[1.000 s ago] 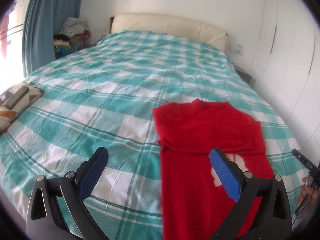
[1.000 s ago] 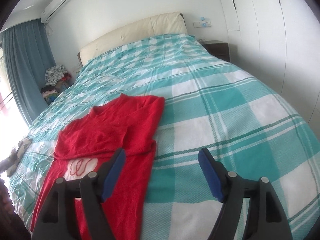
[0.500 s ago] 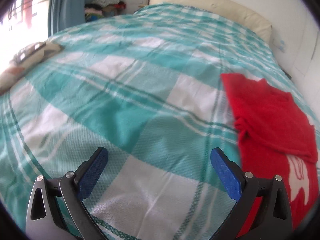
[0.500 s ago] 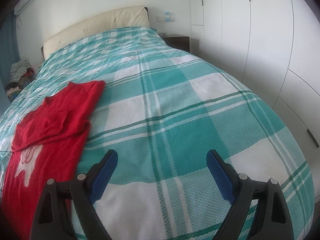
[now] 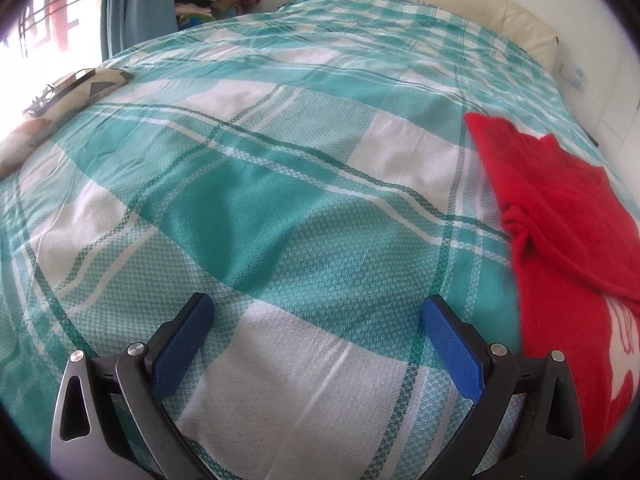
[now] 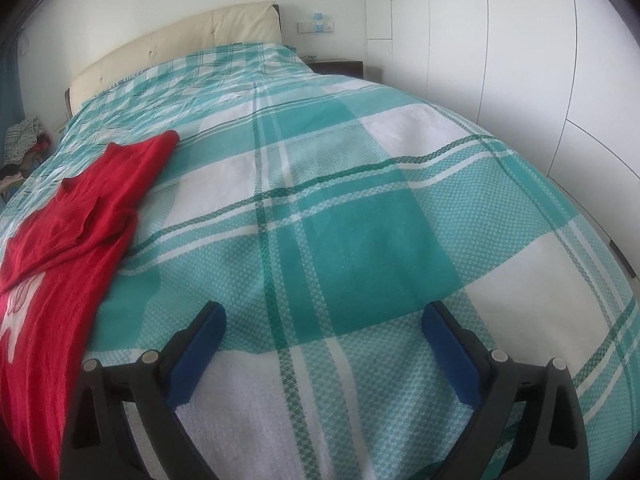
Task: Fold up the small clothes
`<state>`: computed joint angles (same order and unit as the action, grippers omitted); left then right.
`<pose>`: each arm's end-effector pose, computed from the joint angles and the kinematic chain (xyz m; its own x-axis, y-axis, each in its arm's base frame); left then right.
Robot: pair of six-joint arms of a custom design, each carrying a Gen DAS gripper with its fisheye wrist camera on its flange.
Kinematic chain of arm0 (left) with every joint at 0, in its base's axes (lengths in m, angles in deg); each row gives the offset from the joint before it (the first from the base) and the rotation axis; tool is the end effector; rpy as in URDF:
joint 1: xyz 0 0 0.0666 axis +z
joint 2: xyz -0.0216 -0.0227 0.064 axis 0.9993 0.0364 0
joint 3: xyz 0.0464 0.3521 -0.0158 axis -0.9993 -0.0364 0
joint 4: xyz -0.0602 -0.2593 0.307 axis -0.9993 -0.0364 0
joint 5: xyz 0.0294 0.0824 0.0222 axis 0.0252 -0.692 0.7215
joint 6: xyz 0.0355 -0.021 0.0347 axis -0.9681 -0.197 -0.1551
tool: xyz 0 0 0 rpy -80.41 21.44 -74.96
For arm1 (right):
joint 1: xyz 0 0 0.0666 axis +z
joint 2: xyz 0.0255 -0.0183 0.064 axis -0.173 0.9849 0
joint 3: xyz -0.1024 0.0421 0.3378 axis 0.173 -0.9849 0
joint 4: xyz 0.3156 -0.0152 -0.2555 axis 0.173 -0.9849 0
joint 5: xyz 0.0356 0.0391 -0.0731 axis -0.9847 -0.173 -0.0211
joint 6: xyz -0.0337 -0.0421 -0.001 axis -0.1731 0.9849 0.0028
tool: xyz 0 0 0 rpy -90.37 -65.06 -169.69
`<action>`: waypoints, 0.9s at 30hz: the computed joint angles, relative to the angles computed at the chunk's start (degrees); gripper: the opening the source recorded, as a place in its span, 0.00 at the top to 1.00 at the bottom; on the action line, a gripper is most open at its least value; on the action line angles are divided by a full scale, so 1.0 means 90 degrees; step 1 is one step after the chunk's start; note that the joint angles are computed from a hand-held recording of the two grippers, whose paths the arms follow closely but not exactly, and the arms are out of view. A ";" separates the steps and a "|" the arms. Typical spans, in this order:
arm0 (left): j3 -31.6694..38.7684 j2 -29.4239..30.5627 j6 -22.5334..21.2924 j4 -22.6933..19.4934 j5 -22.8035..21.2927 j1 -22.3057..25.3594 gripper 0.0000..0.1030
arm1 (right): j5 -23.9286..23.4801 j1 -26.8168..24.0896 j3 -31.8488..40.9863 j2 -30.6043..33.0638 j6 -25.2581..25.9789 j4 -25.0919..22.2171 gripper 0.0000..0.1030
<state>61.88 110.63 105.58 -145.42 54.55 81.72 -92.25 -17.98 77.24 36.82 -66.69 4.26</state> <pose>0.5852 -0.0502 0.3824 -0.6124 -0.4921 -0.6187 -0.5883 0.8065 -0.0592 0.6223 -0.0866 0.3860 -0.6884 0.1043 -0.7177 0.1146 0.9928 0.0344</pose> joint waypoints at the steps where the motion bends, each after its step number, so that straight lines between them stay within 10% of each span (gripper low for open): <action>1: -0.0001 -0.0002 -0.0002 -0.0002 -0.0004 -0.0001 0.00 | 0.0009 0.0007 0.0037 0.0025 0.0002 -0.0015 0.04; 27: 0.0074 0.0067 -0.0028 -0.0083 -0.0055 0.0006 0.00 | 0.0012 0.0010 0.0039 0.0027 0.0007 -0.0019 0.03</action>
